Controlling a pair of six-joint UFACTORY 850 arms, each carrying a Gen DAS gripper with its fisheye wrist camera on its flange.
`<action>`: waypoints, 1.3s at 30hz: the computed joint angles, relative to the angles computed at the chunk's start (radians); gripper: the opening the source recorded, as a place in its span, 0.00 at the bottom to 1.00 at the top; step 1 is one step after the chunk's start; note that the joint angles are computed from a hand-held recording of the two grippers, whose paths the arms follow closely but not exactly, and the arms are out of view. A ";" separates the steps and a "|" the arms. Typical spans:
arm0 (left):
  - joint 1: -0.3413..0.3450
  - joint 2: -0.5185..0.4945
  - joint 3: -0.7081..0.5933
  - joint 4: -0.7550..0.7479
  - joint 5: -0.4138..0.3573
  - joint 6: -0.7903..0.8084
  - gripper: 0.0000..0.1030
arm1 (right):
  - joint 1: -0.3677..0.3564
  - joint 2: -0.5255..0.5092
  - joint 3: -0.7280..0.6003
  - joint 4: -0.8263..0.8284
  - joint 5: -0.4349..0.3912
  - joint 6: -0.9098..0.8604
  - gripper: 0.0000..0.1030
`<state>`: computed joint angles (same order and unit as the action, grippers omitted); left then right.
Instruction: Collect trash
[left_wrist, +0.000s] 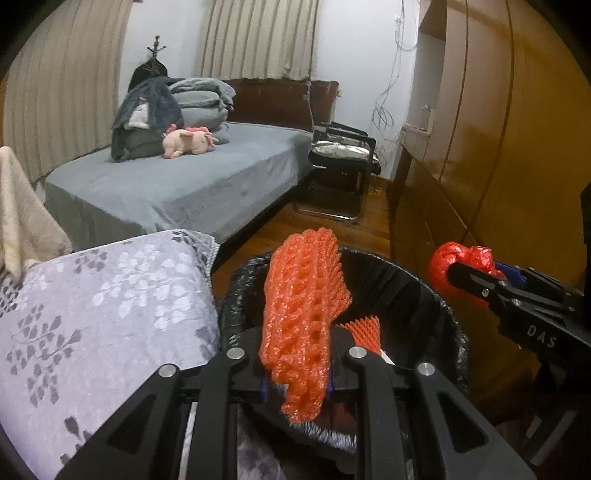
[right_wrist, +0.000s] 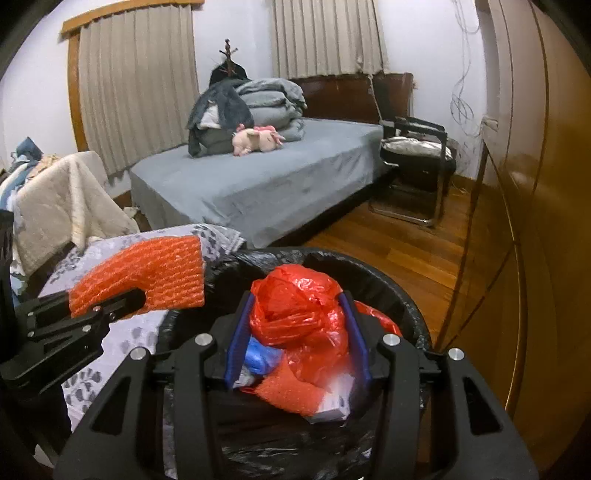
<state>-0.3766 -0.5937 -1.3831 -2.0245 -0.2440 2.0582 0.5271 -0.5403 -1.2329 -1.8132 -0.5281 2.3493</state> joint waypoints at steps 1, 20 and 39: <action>-0.002 -0.024 -0.030 0.071 0.003 -0.069 0.20 | -0.006 -0.005 0.000 0.003 0.003 -0.003 0.45; -0.023 -0.158 -0.189 0.487 -0.007 -0.477 0.67 | -0.064 -0.078 -0.035 0.053 0.027 -0.061 0.79; 0.044 0.059 0.033 0.013 0.027 -0.033 0.94 | 0.017 0.027 -0.025 0.085 0.031 -0.058 0.95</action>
<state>-0.3322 -0.5351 -1.3506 -2.0120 -0.2166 2.0253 0.5445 -0.5137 -1.2583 -1.7287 -0.4972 2.2914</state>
